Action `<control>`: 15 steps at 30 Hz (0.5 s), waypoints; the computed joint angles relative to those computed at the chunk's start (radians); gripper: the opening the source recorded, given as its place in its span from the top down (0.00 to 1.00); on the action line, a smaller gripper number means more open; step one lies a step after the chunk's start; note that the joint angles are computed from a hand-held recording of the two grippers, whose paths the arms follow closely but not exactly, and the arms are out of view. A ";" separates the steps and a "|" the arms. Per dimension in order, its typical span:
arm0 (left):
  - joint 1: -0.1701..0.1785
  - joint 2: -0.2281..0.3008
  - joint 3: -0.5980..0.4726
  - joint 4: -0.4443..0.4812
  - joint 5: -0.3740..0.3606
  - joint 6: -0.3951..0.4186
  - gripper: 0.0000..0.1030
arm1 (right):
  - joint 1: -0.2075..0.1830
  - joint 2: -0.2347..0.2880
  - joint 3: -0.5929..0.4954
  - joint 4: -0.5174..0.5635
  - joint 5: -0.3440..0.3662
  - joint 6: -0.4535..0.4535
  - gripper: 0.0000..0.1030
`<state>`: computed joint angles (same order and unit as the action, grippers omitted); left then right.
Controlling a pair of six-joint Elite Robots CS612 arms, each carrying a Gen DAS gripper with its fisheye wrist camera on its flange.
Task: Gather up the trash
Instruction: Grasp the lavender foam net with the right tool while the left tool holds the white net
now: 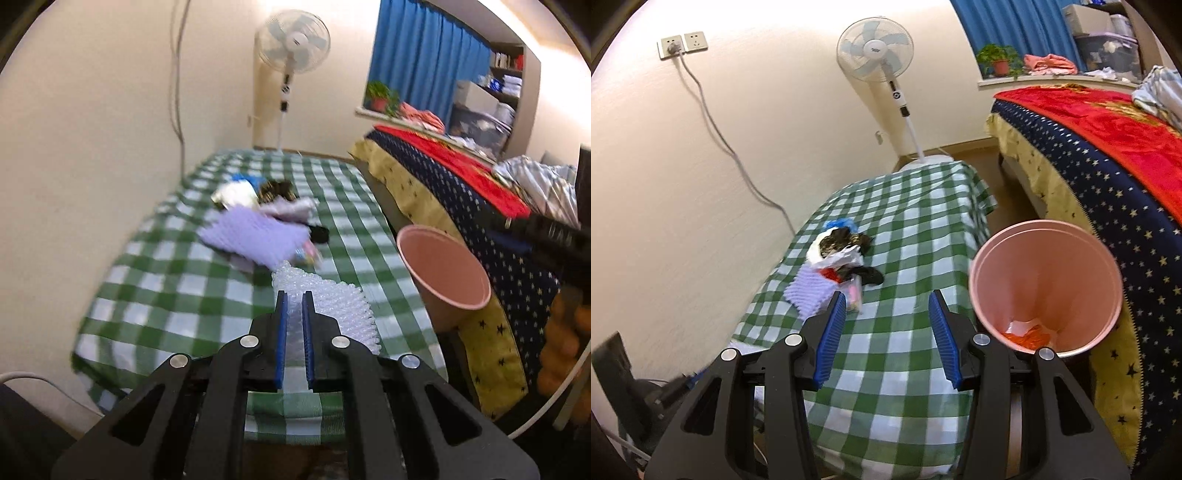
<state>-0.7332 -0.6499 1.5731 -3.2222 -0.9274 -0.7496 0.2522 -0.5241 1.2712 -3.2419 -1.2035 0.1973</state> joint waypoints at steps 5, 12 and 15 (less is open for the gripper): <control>-0.010 -0.021 0.019 0.004 0.049 -0.045 0.92 | 0.005 0.009 -0.008 0.003 0.034 -0.013 0.54; -0.009 0.013 -0.017 0.031 0.094 -0.037 0.92 | 0.010 0.036 -0.039 0.012 0.095 -0.017 0.55; 0.006 0.024 -0.030 0.053 0.078 -0.097 0.92 | 0.016 0.050 -0.061 0.016 0.103 -0.031 0.56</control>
<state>-0.7276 -0.6258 1.5435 -3.1691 -0.8493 -0.8467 0.2686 -0.4742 1.2098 -3.2259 -1.1004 0.1666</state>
